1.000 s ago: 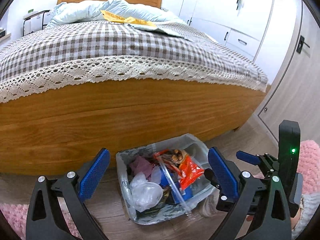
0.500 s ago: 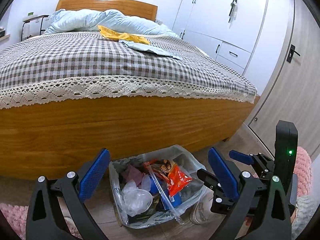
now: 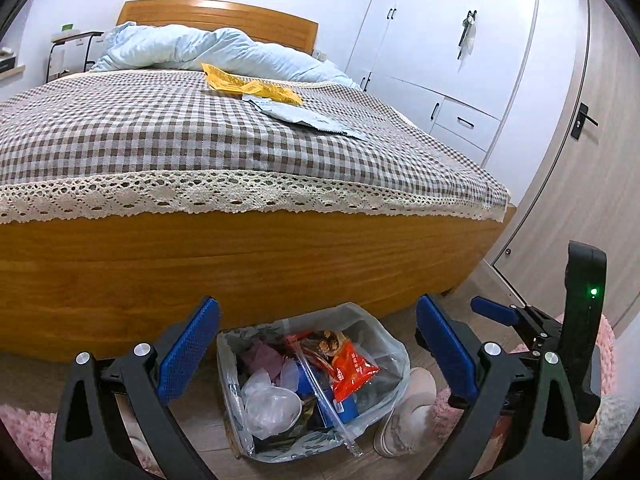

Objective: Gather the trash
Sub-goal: 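Raise both open tools from the bin back over the bed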

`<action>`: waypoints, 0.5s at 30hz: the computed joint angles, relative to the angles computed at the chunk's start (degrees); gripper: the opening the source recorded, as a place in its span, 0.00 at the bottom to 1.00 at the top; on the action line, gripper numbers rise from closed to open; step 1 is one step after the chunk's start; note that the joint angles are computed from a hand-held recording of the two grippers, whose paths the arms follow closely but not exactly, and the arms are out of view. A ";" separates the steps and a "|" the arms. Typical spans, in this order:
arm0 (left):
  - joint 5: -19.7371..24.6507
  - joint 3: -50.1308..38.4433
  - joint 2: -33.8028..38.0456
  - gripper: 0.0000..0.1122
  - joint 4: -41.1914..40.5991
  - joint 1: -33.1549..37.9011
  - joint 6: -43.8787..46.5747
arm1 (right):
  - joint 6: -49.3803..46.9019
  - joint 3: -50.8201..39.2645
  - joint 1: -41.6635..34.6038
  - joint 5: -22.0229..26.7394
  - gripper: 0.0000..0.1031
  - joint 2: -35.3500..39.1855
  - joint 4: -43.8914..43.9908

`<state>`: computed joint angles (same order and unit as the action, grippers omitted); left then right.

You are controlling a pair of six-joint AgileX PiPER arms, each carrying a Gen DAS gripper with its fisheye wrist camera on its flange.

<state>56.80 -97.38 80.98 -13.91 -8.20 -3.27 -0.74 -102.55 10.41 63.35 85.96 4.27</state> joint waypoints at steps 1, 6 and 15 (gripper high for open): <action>-0.05 -0.18 0.09 0.85 0.05 -0.03 0.05 | -0.01 -0.25 -0.13 0.01 0.92 0.04 0.06; -0.65 -1.91 0.39 0.85 1.03 -0.79 0.27 | 0.53 -2.56 -0.56 0.51 0.92 0.75 0.38; -0.54 -5.99 1.82 0.85 1.59 -1.48 0.57 | 0.04 -6.83 -2.73 0.80 0.92 1.80 2.04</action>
<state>56.26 -103.37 82.80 -12.32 -9.68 -2.70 -0.70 -109.38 7.68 64.15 87.76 6.31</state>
